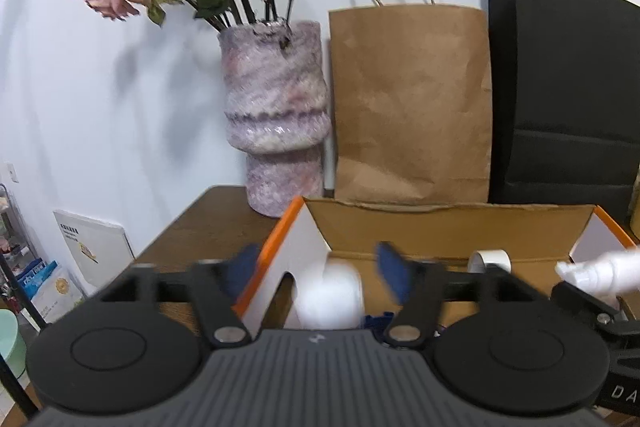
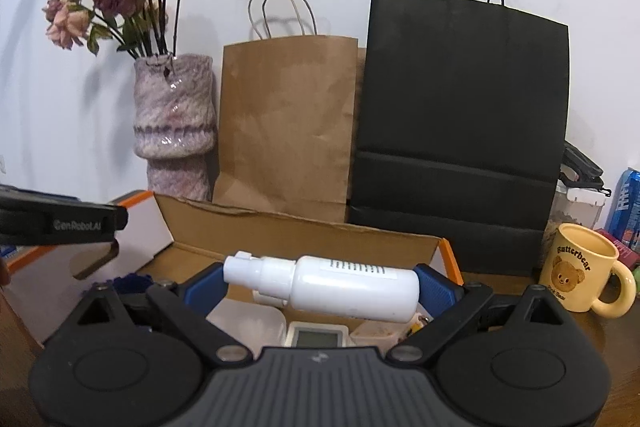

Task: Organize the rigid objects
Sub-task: 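Open left gripper to drop the white cap while right gripper releases the spray bottle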

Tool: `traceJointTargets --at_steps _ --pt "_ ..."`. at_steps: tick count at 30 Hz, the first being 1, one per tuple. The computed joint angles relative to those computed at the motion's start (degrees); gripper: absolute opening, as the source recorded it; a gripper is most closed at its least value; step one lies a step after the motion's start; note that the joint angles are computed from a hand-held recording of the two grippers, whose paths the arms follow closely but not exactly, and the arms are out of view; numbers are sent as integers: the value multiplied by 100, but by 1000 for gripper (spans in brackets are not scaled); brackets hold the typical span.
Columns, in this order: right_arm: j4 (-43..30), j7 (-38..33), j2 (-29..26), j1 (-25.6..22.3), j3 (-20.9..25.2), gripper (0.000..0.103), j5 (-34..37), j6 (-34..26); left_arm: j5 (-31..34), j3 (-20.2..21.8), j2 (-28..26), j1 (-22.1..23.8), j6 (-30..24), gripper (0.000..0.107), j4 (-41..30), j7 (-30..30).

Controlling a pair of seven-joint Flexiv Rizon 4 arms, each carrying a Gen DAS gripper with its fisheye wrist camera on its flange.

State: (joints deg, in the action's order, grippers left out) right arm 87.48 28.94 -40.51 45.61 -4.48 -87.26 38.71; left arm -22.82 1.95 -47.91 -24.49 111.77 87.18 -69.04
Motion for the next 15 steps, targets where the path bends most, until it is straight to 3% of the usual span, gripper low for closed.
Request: traceJointTargets --at_steps 2,15 --pt "-8 -23 -13 29 -11 103 7 -66 -164 208 -41 -173 126 103 -12 -2" --pt "82 231 55 59 20 103 -41 -304 -251 32 -11 -104 320 103 66 189"
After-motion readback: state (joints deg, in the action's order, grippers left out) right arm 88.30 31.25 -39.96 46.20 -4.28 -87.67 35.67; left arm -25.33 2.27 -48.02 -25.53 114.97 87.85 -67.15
